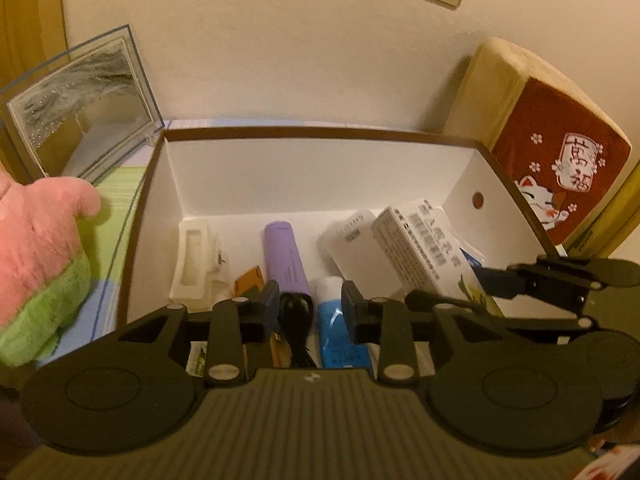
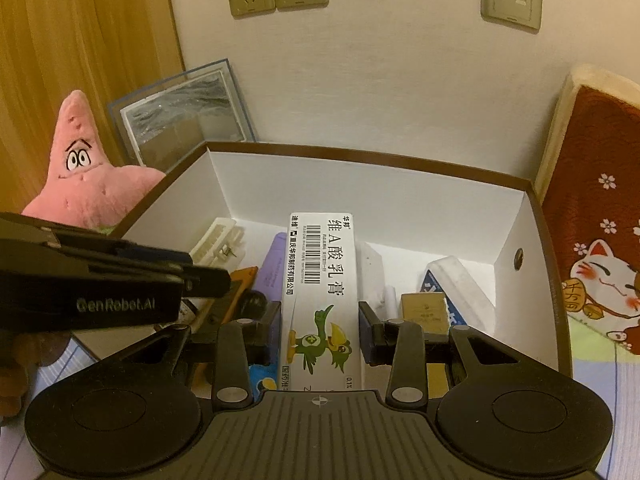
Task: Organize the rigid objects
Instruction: 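Carry cable with left tool while right tool carries medicine box into box, then open left tool releasing cable while right tool releases medicine box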
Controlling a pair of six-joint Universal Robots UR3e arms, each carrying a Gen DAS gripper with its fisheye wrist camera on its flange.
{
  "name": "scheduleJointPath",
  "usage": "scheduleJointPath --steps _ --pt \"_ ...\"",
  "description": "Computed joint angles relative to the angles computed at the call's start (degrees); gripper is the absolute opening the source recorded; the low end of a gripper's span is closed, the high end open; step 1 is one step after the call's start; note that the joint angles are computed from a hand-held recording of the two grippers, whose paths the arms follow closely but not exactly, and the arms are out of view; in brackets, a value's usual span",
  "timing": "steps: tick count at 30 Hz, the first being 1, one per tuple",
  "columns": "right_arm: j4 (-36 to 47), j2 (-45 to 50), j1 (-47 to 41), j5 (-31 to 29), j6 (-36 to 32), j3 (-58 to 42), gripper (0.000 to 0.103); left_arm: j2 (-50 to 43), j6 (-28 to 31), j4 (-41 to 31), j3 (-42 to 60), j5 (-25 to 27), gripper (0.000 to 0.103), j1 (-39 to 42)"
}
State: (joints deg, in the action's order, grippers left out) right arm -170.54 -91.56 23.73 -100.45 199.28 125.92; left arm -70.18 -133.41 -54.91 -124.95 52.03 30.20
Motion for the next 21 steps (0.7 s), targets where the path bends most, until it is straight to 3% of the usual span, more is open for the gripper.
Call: scheduleJointPath --steps 16,21 --pt "0.0 3.3 1.0 0.5 0.7 -3.4 0.035 -0.2 0.2 1.3 0.5 0.7 0.037 2.0" --pt "-3.8 4.6 1.2 -0.1 0.9 -3.7 0.035 -0.6 0.1 2.0 0.7 0.9 0.042 2.2"
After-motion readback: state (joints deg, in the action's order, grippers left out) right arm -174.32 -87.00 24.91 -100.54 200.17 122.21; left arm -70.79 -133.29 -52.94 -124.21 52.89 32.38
